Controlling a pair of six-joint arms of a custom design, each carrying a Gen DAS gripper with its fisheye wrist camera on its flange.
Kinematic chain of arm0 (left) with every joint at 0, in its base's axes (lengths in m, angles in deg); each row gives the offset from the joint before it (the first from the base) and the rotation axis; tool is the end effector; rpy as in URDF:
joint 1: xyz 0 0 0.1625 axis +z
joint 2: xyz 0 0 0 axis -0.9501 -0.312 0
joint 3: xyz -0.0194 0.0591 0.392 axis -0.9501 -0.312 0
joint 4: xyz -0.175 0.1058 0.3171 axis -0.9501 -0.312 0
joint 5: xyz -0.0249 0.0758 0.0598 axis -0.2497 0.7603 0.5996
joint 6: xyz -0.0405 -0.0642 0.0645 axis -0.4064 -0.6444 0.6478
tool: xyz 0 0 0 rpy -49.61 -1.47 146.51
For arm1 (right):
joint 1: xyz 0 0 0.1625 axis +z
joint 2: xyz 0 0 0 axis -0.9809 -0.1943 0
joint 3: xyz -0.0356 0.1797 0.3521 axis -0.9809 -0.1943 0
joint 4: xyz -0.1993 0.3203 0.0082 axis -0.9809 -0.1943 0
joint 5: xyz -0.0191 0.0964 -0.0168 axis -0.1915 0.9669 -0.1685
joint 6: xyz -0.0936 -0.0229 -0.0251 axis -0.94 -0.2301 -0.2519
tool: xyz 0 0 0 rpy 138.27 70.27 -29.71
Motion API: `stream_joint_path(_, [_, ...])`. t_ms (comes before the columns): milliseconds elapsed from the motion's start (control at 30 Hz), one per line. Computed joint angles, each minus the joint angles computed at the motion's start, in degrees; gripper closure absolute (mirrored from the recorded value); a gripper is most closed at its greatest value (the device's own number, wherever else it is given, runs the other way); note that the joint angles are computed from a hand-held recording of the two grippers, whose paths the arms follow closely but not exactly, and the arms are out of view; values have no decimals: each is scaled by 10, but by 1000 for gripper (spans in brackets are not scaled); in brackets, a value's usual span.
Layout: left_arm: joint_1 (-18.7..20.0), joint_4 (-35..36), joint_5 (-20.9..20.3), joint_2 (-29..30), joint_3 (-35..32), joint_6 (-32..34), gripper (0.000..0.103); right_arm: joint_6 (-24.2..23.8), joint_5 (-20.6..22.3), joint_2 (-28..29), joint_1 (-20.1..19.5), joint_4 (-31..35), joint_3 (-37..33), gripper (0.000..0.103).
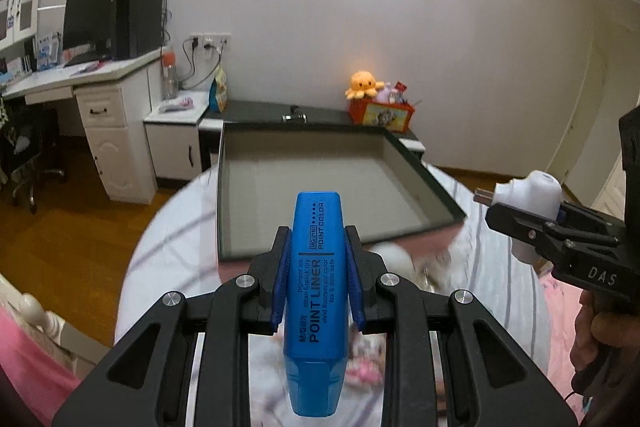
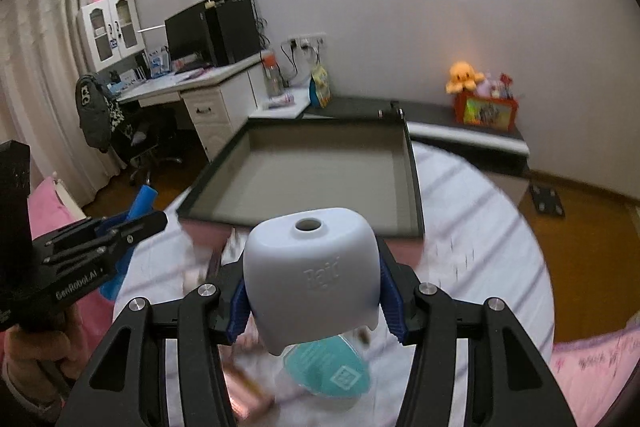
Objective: Organize rigid objects
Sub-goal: 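Carry both items over the box and open both tools to drop them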
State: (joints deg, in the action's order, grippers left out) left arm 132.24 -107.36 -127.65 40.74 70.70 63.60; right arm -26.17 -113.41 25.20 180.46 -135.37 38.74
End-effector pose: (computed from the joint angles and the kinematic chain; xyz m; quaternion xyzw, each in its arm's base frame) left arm -0.1939 -0.6684 0.1322 0.3890 0.8672 -0.2859 0.1220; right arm 0.1903 -0.5674 0.1404 0.0797 -0.8244 0.4553 0.3266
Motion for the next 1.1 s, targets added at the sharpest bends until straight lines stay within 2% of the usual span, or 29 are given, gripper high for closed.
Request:
stream_joint_path(133, [1, 21, -5, 36, -65, -4, 78, -12, 14, 10, -12, 41, -62, 48])
stream_joint_path(433, [6, 83, 13, 125, -206, -9, 78, 13, 22, 39, -49, 131, -148, 48])
stream_joint_path(767, [9, 139, 46, 193, -294, -16, 77, 32, 10, 60, -71, 194, -198, 48])
stream_joint_path(900, [8, 150, 63, 205, -310, -18, 75, 45, 5, 63, -76, 208, -206, 48])
stream_joint_path(933, [8, 149, 65, 204, -308, -18, 70, 47, 7, 63, -77, 206, -205, 47])
stream_joint_path(967, [7, 145, 68, 203, -305, -19, 63, 48, 7, 63, -77, 205, -204, 41])
stream_joint_path(1000, [6, 134, 74, 199, -297, -18, 43, 50, 7, 62, -77, 202, -201, 34])
stream_joint_path(1033, [4, 122, 79, 197, -289, -18, 19, 50, 6, 62, -76, 195, -199, 18])
stream_joint_path(1100, [1, 79, 91, 189, -267, -14, 3, 49, 7, 59, -74, 183, -191, 17])
